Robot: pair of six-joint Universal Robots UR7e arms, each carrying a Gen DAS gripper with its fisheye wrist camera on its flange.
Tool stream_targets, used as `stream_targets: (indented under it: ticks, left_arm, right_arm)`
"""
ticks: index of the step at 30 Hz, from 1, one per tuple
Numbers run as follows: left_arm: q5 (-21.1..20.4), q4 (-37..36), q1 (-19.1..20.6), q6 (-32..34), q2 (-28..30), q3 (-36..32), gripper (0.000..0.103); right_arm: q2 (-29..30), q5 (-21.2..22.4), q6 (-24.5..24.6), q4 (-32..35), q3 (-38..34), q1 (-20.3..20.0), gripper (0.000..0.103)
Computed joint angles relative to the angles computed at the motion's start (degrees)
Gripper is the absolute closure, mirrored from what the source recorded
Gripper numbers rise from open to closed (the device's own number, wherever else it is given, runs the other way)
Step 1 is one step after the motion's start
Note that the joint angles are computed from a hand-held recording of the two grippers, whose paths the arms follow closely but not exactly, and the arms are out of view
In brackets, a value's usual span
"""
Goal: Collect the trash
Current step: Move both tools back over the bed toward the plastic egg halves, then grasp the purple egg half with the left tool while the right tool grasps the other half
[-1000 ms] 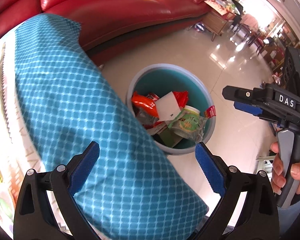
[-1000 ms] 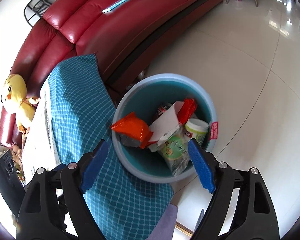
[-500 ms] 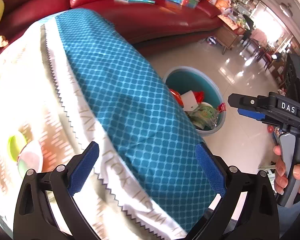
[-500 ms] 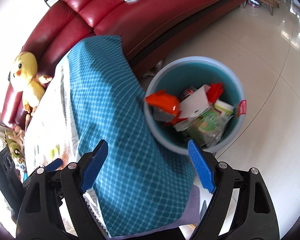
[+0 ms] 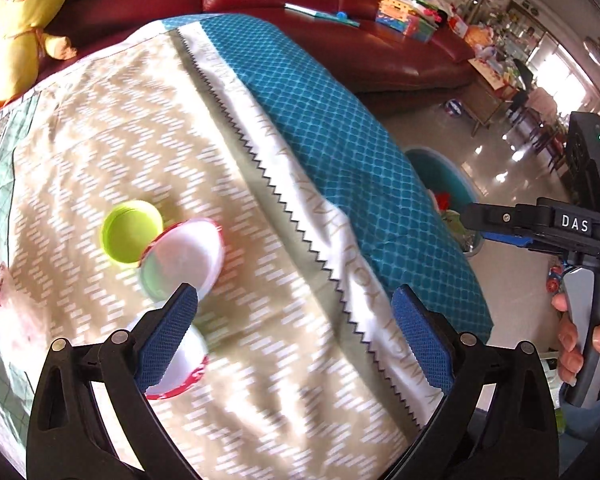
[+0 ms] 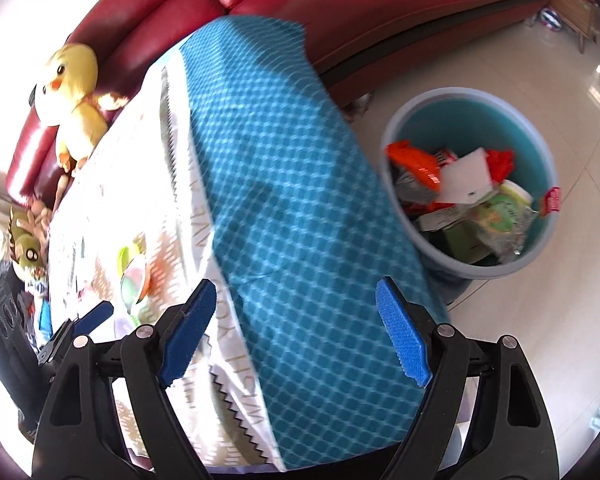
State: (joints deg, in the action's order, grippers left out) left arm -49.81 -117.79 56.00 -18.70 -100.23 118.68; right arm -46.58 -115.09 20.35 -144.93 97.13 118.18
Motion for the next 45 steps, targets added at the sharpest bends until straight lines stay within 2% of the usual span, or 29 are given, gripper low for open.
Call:
stream_targets:
  ticks: [9,15,17,18,19,21,24,25,26,27,32,37,38,40,41,45]
  left_arm:
    - [3.0,7.6,5.8,-0.4,-6.3,0.7,0.005]
    - [2.5,5.1,7.9,1.7,-6.5,1.8,0.007]
    - [4.0,4.3,7.4,2.4,-7.0,2.5,0.02]
    - [5.1,4.2,7.0,2.7,-7.3,2.8,0.038]
    - [5.9,4.2,6.4,2.1,-7.2,2.9,0.051]
    - [3.3,3.4,7.3,1.8,-7.5,2.3,0.051]
    - [3.4,3.3,7.9,0.7,-8.6,2.4,0.051]
    - [3.2,3.3,8.1,0.4,-9.0,2.3,0.051]
    - [3.1,3.4,8.3,0.1,-9.3,2.2,0.051]
    - [3.2,3.3,8.5,-0.1,-9.4,2.1,0.051]
    - [3.1,4.1,8.7,-2.0,-10.7,1.4,0.051]
    - [2.7,4.5,9.4,-3.1,-10.7,0.8,0.05]
    - [2.8,4.5,9.4,-3.2,-10.6,0.7,0.05]
    - [2.8,4.6,9.4,-3.5,-10.6,0.6,0.05]
    - [2.8,4.8,9.2,-3.8,-10.5,0.5,0.05]
    - [3.2,4.9,8.5,-4.0,-9.4,0.1,0.05]
  right_arm:
    - [6.6,2.7,-1.1,4.2,-5.2,2.1,0.025]
    - [10.0,4.9,-1.7,7.3,-8.7,2.9,0.025]
    - [11.0,5.5,-1.8,7.9,-9.8,3.1,0.025]
    - [12.0,6.1,-2.1,8.1,-11.0,3.3,0.025]
    - [12.6,6.4,-2.1,8.2,-11.6,3.4,0.025]
    - [13.8,6.8,-2.7,8.4,-13.2,3.6,0.025]
    - [16.6,7.9,-4.1,9.3,-16.5,4.3,0.027]
    - [17.3,8.5,-4.6,9.6,-17.5,4.4,0.03]
    - [18.3,9.0,-4.9,10.3,-18.7,4.5,0.04]
    - [18.9,9.6,-5.0,10.6,-19.3,4.5,0.045]
    - [22.7,11.4,-5.8,12.0,-23.6,4.7,0.047]
    - [25.3,11.7,-7.1,11.7,-26.0,4.9,0.058]
    - [25.5,11.0,-7.7,11.0,-26.0,5.2,0.062]
    - [25.8,11.0,-9.5,10.8,-26.0,5.4,0.092]
    - [25.4,11.6,-9.6,9.9,-25.3,5.4,0.097]
    - [22.7,12.0,-9.9,6.4,-21.9,5.0,0.099]
